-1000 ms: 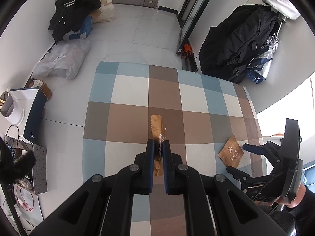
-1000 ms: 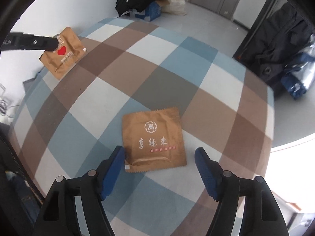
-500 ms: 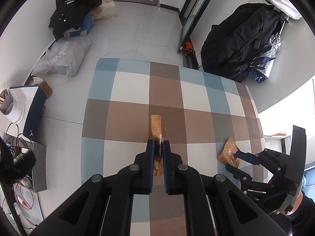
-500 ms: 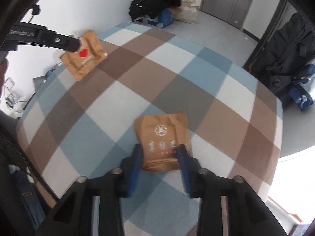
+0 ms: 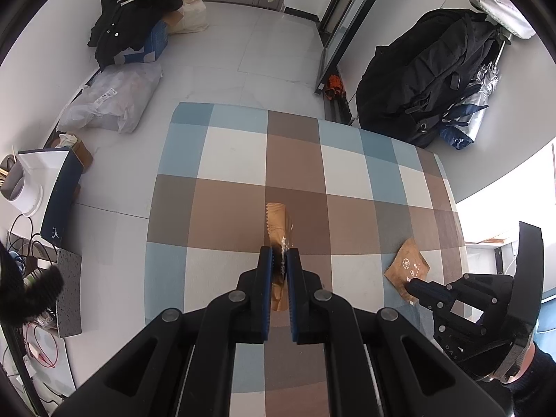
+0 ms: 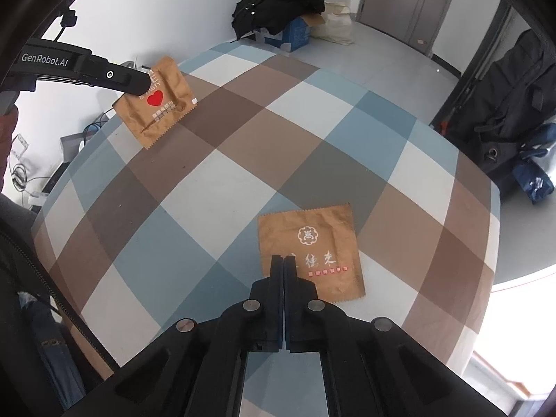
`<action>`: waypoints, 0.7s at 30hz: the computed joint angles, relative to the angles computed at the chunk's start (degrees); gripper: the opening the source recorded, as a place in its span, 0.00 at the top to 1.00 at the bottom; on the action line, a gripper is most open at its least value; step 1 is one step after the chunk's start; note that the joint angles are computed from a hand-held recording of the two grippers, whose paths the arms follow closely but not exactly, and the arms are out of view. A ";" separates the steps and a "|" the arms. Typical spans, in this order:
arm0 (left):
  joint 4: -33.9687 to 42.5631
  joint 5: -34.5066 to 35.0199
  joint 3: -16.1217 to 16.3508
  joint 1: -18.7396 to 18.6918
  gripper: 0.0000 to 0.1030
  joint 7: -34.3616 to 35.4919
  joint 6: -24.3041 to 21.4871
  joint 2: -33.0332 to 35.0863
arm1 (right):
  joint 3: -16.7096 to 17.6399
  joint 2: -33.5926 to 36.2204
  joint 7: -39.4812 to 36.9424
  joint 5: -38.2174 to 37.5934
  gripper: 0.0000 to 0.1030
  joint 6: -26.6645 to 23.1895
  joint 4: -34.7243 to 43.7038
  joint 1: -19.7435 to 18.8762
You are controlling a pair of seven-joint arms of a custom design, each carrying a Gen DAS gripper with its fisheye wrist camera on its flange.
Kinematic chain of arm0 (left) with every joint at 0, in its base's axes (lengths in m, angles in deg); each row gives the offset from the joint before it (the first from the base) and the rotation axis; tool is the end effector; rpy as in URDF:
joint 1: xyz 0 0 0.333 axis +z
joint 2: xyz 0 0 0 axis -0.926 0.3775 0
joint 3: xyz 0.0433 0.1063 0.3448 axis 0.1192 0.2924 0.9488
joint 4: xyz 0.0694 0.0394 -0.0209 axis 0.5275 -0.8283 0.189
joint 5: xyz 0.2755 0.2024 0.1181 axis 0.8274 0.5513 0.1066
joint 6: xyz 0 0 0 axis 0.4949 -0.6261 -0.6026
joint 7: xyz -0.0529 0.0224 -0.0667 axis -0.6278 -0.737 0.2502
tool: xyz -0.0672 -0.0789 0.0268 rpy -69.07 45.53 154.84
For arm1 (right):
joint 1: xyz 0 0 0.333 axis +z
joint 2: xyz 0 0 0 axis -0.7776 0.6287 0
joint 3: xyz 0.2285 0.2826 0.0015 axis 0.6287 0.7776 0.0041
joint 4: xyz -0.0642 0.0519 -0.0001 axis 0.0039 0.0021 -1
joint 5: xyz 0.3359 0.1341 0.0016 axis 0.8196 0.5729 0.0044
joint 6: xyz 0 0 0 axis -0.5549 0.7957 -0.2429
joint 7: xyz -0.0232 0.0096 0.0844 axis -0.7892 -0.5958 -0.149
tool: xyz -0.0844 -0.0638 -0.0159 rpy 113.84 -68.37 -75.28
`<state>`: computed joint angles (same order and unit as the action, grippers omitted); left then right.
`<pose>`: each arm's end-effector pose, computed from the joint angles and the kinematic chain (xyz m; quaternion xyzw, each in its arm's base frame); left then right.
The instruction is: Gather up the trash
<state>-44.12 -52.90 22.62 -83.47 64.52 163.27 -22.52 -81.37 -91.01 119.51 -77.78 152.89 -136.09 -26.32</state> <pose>0.4706 -0.2753 0.6123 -0.6979 0.6725 -0.2428 0.0405 0.4584 0.3017 0.5424 -0.8808 0.4185 -0.1244 0.1832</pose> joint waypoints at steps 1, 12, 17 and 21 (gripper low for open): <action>-0.03 -0.10 0.02 -0.01 0.96 0.03 0.03 -0.02 | -0.06 -0.05 0.22 0.08 1.00 -0.43 0.29 -0.06; -0.25 -0.59 0.14 0.05 0.96 0.31 -0.17 -0.15 | -0.83 7.24 -15.49 4.01 0.41 -17.48 13.77 -1.50; 0.53 0.09 0.06 0.07 0.96 0.12 -0.91 0.50 | -0.82 14.73 -20.73 -2.01 0.24 -31.78 26.28 -0.12; 1.11 0.04 0.20 0.19 0.96 0.09 -1.32 0.95 | -1.14 19.25 -22.89 -1.92 0.19 -37.32 33.51 0.48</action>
